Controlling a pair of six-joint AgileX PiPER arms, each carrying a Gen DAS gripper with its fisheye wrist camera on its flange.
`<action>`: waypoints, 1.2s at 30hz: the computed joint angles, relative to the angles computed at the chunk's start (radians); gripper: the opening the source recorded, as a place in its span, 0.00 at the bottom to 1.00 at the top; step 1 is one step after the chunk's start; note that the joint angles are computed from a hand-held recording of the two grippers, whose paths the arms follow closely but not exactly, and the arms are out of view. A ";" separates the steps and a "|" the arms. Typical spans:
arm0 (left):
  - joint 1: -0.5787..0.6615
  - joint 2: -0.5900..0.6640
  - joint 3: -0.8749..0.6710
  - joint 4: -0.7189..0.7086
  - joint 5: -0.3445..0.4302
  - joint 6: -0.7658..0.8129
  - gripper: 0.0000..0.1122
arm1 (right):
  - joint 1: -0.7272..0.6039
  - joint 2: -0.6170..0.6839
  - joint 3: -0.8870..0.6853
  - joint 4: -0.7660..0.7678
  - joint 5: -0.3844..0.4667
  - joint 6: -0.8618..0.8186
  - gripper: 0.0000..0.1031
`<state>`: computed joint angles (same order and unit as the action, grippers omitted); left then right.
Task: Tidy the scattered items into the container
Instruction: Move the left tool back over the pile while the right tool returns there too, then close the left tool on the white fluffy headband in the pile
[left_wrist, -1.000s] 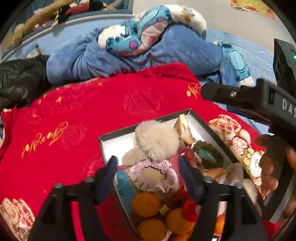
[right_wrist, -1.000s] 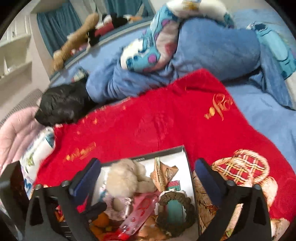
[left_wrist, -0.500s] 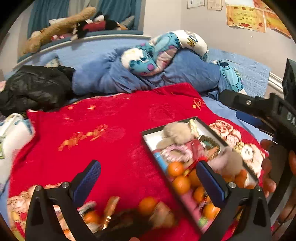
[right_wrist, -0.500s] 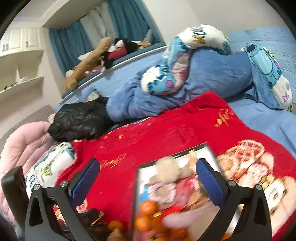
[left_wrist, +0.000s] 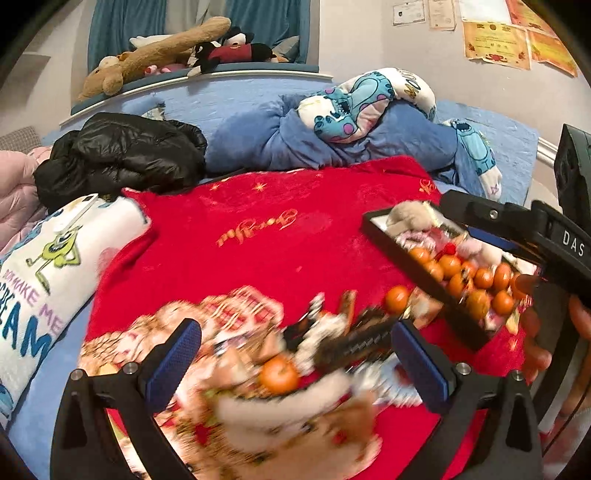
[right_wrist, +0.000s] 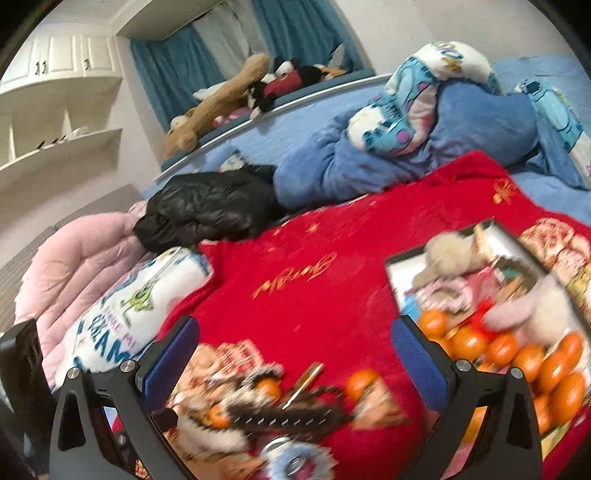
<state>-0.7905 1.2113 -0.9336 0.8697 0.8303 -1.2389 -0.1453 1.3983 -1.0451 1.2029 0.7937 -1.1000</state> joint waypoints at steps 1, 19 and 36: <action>0.008 -0.032 0.043 0.007 -0.013 -0.018 0.92 | 0.027 -0.014 0.027 -0.013 -0.029 -0.010 1.00; 0.186 -0.024 0.304 -0.044 -0.331 -0.051 0.92 | -0.029 -0.012 0.192 0.045 0.019 -0.203 1.00; 0.146 0.119 0.204 -0.051 -0.292 -0.063 0.92 | -0.112 0.085 0.112 0.004 0.075 -0.126 1.00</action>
